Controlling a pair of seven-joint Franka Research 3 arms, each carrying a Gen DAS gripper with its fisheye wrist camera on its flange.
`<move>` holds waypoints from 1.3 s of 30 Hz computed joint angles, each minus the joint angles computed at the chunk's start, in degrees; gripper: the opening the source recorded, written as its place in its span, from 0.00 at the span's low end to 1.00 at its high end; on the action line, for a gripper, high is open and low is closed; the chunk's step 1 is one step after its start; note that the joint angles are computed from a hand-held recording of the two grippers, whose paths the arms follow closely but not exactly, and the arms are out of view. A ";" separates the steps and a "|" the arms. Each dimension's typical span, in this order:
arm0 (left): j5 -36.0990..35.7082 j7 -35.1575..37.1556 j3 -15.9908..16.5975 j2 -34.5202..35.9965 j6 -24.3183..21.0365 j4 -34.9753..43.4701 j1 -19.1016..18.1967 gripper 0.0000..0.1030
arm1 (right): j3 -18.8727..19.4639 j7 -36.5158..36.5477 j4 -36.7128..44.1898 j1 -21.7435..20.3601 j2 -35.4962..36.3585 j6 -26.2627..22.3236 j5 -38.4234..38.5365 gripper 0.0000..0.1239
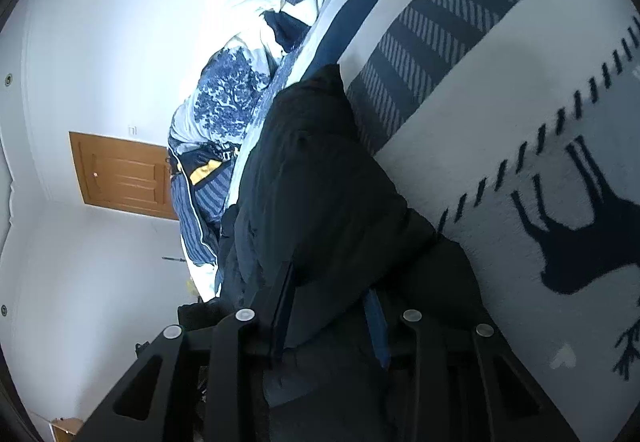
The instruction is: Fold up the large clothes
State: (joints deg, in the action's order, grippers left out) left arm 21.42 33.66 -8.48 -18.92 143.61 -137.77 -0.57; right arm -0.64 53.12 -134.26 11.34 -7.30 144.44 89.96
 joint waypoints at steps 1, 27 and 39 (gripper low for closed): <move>-2.40 2.13 1.31 0.02 1.12 -0.21 -0.91 0.07 | -0.02 -0.26 0.23 -0.01 0.28 -0.04 0.23 0.26; -5.98 6.72 2.94 6.95 11.08 2.18 2.96 0.39 | 0.88 4.13 0.47 2.30 0.48 8.49 -6.19 0.03; 4.43 -3.54 2.32 -12.74 3.58 -11.12 5.93 0.65 | 1.18 8.99 0.46 1.67 0.60 6.60 -11.52 0.08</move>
